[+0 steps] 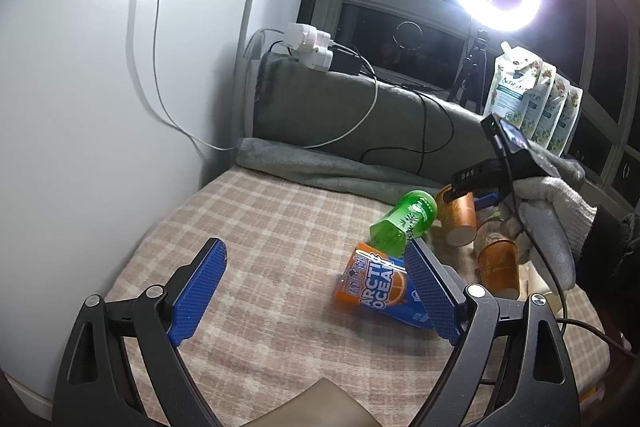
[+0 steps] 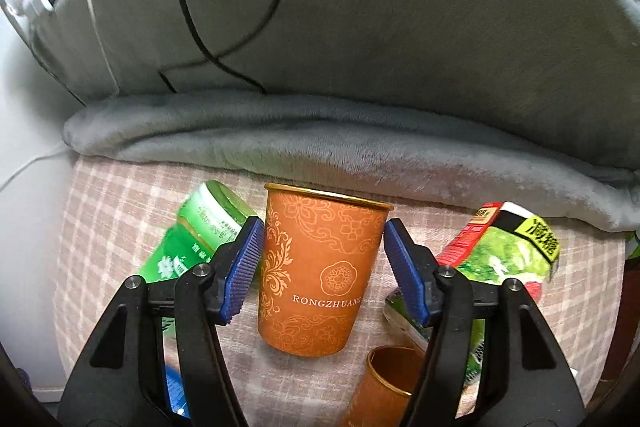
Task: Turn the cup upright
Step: 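Lift the orange cup with the right gripper and rotate it rim-up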
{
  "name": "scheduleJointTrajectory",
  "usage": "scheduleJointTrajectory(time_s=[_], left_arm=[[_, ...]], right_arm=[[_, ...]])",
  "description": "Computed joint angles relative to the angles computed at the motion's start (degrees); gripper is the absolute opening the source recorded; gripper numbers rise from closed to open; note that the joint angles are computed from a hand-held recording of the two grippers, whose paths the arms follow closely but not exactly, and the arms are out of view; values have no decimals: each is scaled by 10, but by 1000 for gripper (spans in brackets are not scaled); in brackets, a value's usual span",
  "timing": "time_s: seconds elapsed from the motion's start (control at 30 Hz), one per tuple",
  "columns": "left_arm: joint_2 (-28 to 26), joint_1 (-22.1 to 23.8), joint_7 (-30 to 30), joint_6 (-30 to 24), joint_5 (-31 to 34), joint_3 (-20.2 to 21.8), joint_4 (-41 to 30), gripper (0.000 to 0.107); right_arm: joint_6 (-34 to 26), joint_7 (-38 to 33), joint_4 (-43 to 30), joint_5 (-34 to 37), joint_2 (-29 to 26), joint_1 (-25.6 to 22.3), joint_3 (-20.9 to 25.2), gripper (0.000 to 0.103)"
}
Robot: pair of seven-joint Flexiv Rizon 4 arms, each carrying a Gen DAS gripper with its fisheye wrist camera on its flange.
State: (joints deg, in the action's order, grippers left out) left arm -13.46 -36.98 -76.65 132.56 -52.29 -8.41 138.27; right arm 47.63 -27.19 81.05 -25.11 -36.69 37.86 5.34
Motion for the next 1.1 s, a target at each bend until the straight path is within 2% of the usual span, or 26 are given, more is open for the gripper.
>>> scheduleJointTrajectory(time_s=[0.23, 0.5, 0.73, 0.9, 1.1], left_arm=[[0, -18, 36, 8, -35, -8, -11, 90], [2, -19, 45, -26, -25, -16, -23, 90], [3, -13, 12, -93, 32, -10, -34, 90], [4, -21, -4, -132, 61, 2, -40, 90], [5, -27, -34, -185, 106, 18, -47, 90]], right_arm=[[94, 34, 104, -34, 77, -6, -2, 65], [193, 26, 233, -11, 171, -33, 47, 65], [238, 13, 320, 48, 213, -37, 94, 65], [284, 29, 367, 82, 218, -27, 110, 65], [312, 53, 402, 100, 207, -7, 113, 65]])
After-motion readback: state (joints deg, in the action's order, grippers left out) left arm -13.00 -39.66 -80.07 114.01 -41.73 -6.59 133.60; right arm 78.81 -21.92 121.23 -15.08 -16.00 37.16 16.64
